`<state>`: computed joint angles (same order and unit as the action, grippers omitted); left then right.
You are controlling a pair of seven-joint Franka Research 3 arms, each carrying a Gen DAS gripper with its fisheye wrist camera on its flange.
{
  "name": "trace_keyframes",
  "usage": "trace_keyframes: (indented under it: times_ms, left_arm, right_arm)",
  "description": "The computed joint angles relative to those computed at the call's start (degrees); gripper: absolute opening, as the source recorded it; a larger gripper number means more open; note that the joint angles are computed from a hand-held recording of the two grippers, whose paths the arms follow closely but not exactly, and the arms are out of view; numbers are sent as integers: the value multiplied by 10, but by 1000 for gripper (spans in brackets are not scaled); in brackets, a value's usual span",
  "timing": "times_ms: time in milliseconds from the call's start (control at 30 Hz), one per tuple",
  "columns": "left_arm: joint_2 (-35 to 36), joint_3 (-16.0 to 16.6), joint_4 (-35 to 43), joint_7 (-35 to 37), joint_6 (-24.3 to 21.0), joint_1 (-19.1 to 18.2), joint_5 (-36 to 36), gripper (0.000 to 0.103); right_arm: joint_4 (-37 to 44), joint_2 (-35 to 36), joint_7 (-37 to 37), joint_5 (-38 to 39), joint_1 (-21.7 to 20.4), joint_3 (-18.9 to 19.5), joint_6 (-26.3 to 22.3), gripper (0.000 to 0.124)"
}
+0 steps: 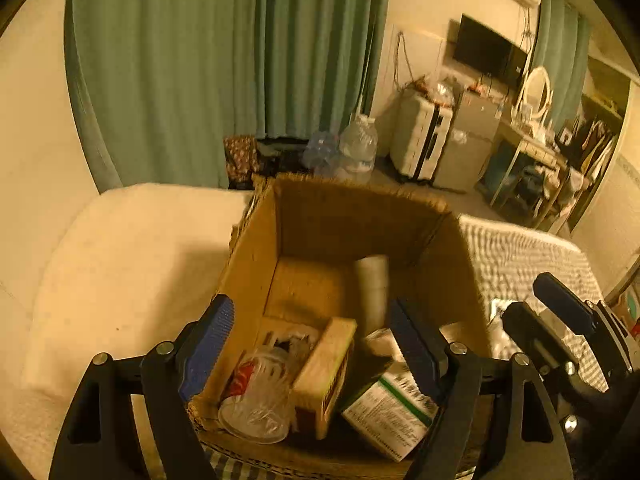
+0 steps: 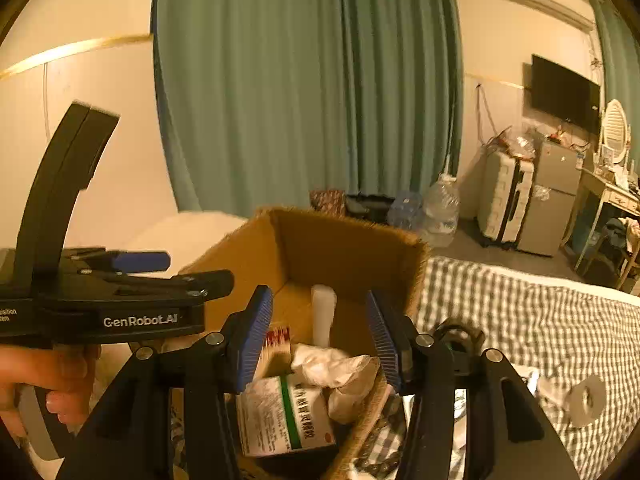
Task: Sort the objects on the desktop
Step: 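Open both grippers to drop the box and tube into the cardboard box, then withdraw both grippers from the cardboard box back over the bed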
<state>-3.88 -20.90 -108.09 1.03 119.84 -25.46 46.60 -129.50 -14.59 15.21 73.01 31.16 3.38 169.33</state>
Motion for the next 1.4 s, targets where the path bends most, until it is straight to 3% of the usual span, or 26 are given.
trace_keyframes:
  times_ms: [167, 300, 333, 600, 700, 900, 1100, 1333, 1400]
  left_arm:
    - [4, -15, 33, -16, -24, -13, 56, 95]
    - [10, -21, 56, -23, -38, -25, 100, 103]
    - [14, -22, 63, -25, -42, -29, 110, 103]
    - [38, -23, 102, -50, -50, -59, 163, 103]
    - [38, -16, 98, -50, -23, -62, 168, 103]
    - [64, -11, 121, -49, -22, -73, 183, 103]
    - [119, 3, 171, -33, -11, -103, 224, 103]
    - [227, 39, 272, 52, 58, -144, 222, 103]
    - [266, 48, 313, 88, 69, -151, 195, 103]
  right_arm:
    - [-7, -46, -43, 51, 3, -18, 5, 62]
    - [3, -72, -37, 61, -11, -35, -16, 70]
    - [6, -76, -29, 58, -15, -37, -22, 77]
    - [25, -114, 12, 43, -46, -66, -45, 93]
    - [30, -118, 19, 31, -57, -74, -39, 102]
    - [28, -116, 74, -53, -88, -81, -27, 103]
    - [-4, -134, 43, -134, -98, -112, -13, 103]
    - [-1, -102, -33, -120, -68, -186, 24, 103]
    - [11, -77, -36, -117, -80, -195, 0, 103]
